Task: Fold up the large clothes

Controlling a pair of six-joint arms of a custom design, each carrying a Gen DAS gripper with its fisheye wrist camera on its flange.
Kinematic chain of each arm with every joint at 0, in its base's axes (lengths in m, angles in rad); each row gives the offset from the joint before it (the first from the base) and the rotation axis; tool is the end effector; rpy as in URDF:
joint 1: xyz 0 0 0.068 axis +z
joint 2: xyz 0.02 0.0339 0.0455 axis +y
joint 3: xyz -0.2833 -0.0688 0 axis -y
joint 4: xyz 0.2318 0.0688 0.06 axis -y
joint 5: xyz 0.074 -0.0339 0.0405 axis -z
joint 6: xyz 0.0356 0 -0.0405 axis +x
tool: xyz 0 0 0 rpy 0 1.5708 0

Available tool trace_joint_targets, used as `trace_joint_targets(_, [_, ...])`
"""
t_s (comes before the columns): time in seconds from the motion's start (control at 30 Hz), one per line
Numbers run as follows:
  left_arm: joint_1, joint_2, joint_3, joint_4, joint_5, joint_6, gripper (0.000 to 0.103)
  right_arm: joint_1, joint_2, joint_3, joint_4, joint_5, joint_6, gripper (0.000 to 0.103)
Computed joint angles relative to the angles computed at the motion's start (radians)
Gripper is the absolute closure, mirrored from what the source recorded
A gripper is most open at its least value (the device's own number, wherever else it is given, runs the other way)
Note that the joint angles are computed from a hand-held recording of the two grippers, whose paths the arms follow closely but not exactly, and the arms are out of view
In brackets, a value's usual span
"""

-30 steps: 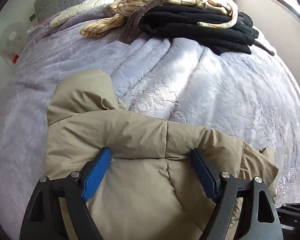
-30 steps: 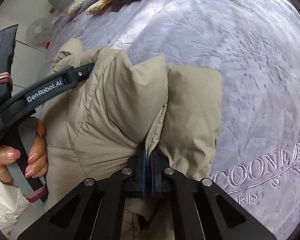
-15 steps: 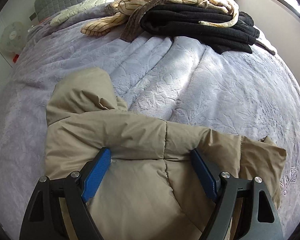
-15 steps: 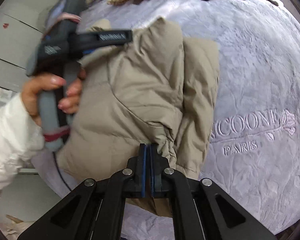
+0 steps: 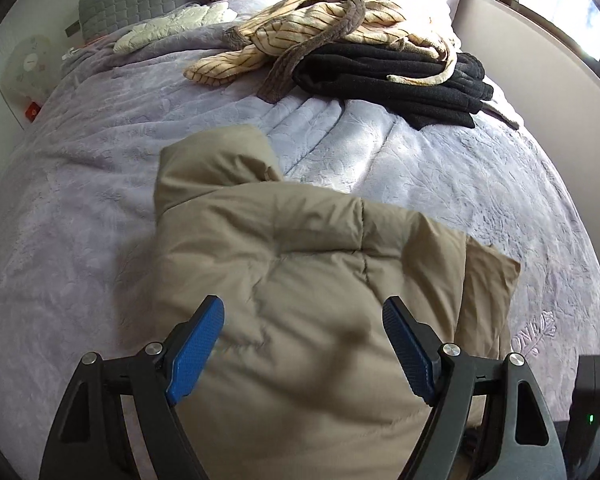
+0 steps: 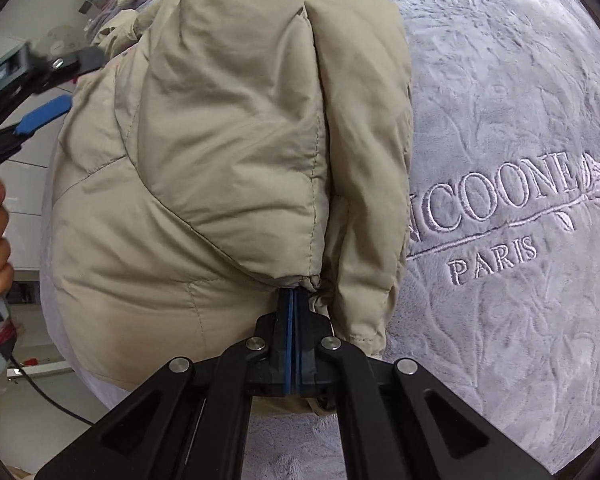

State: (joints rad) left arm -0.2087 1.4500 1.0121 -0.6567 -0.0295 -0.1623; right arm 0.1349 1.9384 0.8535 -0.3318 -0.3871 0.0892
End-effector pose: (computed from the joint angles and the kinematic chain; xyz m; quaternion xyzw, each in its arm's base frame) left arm 0.2658 -0.0552 0.2534 0.0191 0.9715 -0.0294 0.2344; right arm 0.2950 0.0536 0.0952 -0.0372 0.9778 0.1990 0.0536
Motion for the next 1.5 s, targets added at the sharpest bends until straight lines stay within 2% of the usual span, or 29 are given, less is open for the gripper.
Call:
trace_joint_targets(0.13, [0.073,-0.18,-0.136,-0.062,0.03,0.004,0.02,-0.01,-0.013,-0.002,-0.011,0.002,-0.015,0.103])
trace_joint_targets(0.27, [0.129,-0.294,-0.287,-0.089,0.043,0.026,0.02,0.002,-0.052,-0.038,-0.005,0.025,-0.007,0.103])
trace_joint_targets(0.37, [0.186,-0.341,-0.383,-0.048,0.099,0.04,0.019,0.011,-0.047,-0.021,-0.019,0.043,-0.012,0.103])
trace_joint_targets(0.47, [0.186,-0.32,-0.438,0.007,0.096,0.033,0.013,0.033,-0.05,-0.019,-0.024,0.073,-0.011,0.103])
trace_joint_targets(0.6, [0.215,-0.288,-0.448,0.022,0.137,0.029,0.013,0.062,-0.064,-0.015,-0.043,0.108,0.015,0.103])
trace_joint_targets(0.9, [0.225,-0.321,-0.424,-0.058,0.148,0.04,0.013,0.113,-0.16,0.027,-0.189,0.151,0.091,0.103])
trace_joint_targets(1.17, [0.265,-0.375,-0.396,-0.15,0.174,0.108,0.013,0.194,-0.252,0.05,-0.285,0.209,0.182,0.1])
trace_joint_targets(1.5, [0.346,-0.419,-0.367,-0.253,0.23,0.214,0.013,0.284,-0.426,0.012,-0.379,0.252,0.328,0.099])
